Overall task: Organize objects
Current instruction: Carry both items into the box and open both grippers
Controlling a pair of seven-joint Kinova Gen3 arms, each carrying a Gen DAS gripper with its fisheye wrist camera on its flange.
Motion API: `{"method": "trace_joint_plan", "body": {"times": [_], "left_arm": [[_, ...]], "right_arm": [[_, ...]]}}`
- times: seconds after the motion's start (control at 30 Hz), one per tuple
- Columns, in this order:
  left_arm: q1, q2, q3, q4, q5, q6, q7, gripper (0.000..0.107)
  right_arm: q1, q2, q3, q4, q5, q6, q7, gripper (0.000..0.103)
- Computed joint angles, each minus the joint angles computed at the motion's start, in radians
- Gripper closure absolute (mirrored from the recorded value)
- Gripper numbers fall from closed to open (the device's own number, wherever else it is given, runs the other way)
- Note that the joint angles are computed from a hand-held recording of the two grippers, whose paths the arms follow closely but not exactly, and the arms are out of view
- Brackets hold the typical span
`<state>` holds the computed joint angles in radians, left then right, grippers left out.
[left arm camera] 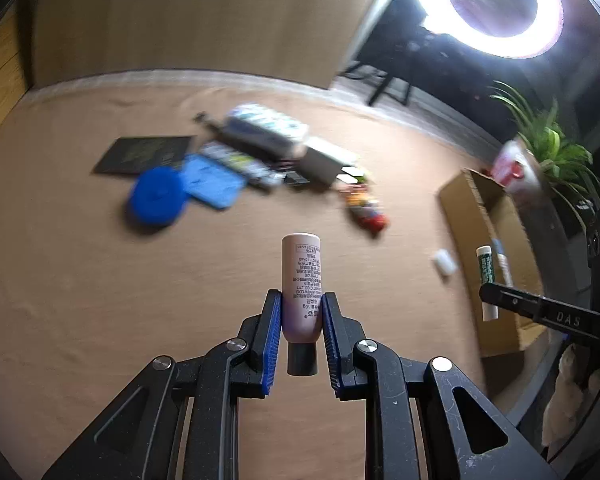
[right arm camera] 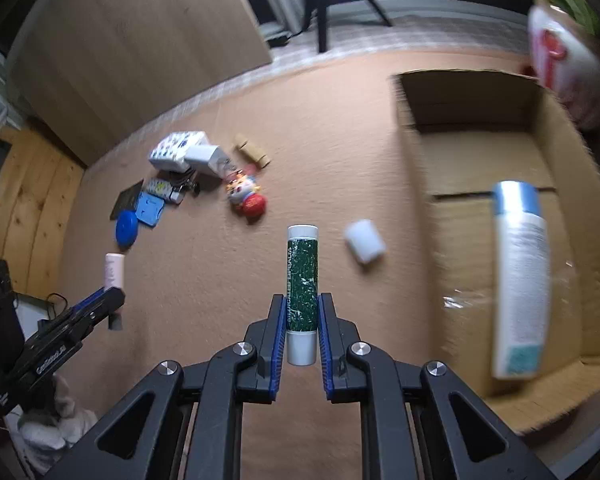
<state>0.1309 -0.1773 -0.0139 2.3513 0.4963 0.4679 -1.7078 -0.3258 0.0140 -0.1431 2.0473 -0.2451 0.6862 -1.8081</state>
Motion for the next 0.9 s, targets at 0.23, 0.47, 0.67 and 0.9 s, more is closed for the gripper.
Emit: {"method": "trace_joint_plan", "body": {"times": [0.23,0.47,0.67,0.9], "left_arm": [[0.079,0.073,0.140,-0.099,-0.072,-0.042,0.162,0.086],[0.197,0.194,0.233,-0.254,-0.235,-0.068,0.364,0.086],[0.331,0.328,0.248,-0.417,-0.405,-0.049,0.520,0.086],[0.447,0.464,0.217,-0.571,-0.506,0.007,0.610,0.086]], "right_arm": [[0.070,-0.130,0.058,0.058,0.020,0.033,0.057,0.089],[0.159,-0.206,0.122,0.085,0.087,0.065,0.101,0.089],[0.219,-0.192,0.170,0.101,0.089,0.057,0.172,0.089],[0.271,-0.140,0.214,0.107,0.008,0.042,0.305,0.089]]}}
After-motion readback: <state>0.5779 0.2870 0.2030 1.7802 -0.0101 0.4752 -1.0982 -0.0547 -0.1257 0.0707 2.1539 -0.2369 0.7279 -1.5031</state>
